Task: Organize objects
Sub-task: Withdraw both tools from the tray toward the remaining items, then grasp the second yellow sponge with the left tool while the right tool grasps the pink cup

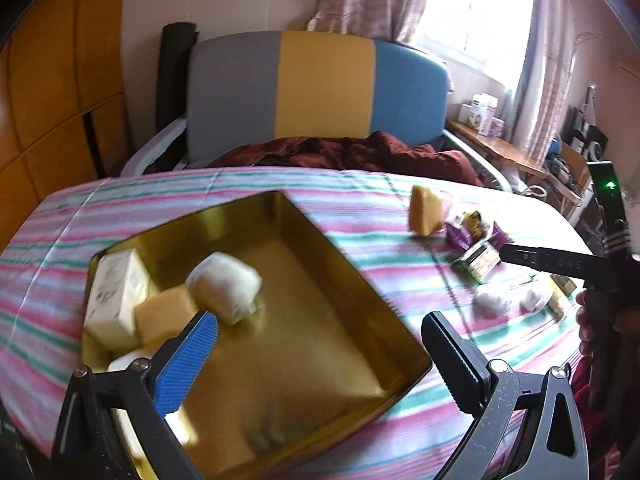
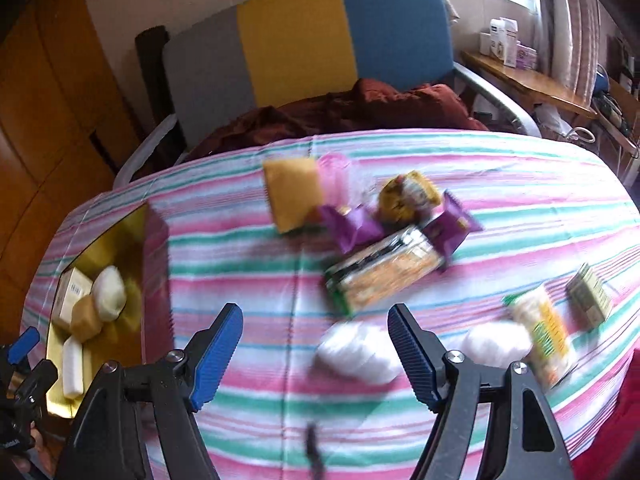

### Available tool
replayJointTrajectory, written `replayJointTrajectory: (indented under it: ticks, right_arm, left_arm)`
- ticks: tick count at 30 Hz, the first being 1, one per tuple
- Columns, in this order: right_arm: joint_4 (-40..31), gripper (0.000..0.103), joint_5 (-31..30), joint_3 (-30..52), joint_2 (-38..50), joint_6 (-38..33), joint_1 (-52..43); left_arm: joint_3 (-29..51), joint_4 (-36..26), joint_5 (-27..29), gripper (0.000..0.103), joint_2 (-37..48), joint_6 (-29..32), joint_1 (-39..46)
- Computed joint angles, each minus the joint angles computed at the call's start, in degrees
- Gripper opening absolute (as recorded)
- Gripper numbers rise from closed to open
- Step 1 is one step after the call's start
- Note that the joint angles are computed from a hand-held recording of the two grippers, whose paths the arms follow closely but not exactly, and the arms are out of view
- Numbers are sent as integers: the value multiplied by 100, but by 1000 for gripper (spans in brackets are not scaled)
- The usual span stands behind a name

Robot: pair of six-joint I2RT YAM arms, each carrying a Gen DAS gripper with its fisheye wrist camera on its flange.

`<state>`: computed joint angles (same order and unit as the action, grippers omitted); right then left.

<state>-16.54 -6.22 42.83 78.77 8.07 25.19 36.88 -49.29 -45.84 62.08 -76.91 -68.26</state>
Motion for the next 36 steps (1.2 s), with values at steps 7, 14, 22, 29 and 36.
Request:
replayJointTrajectory:
  ticks: [7,14,22,29,36]
  right_arm:
    - [-88,76,-131,728,573,-427,-494]
    - [253,76,-493,1033,1210,-654,-907]
    - [283,76,-1107,1061,1547,-664,-1221]
    - [188,81,-1203,1145,1624,-740,-1245]
    - [110,81,-1080,1214,1669,-702,-1239]
  left_arm:
    - [294,1718,702,102,582,2263,1357]
    - [953,2814,1486,101,1772,3545,2244]
    - [1863,3449,2513,92,3224,3989,3026]
    - [2824,3451,3271,85,4286,4095,3526]
    - [3589,3503,3912,79,5100,4259,3885]
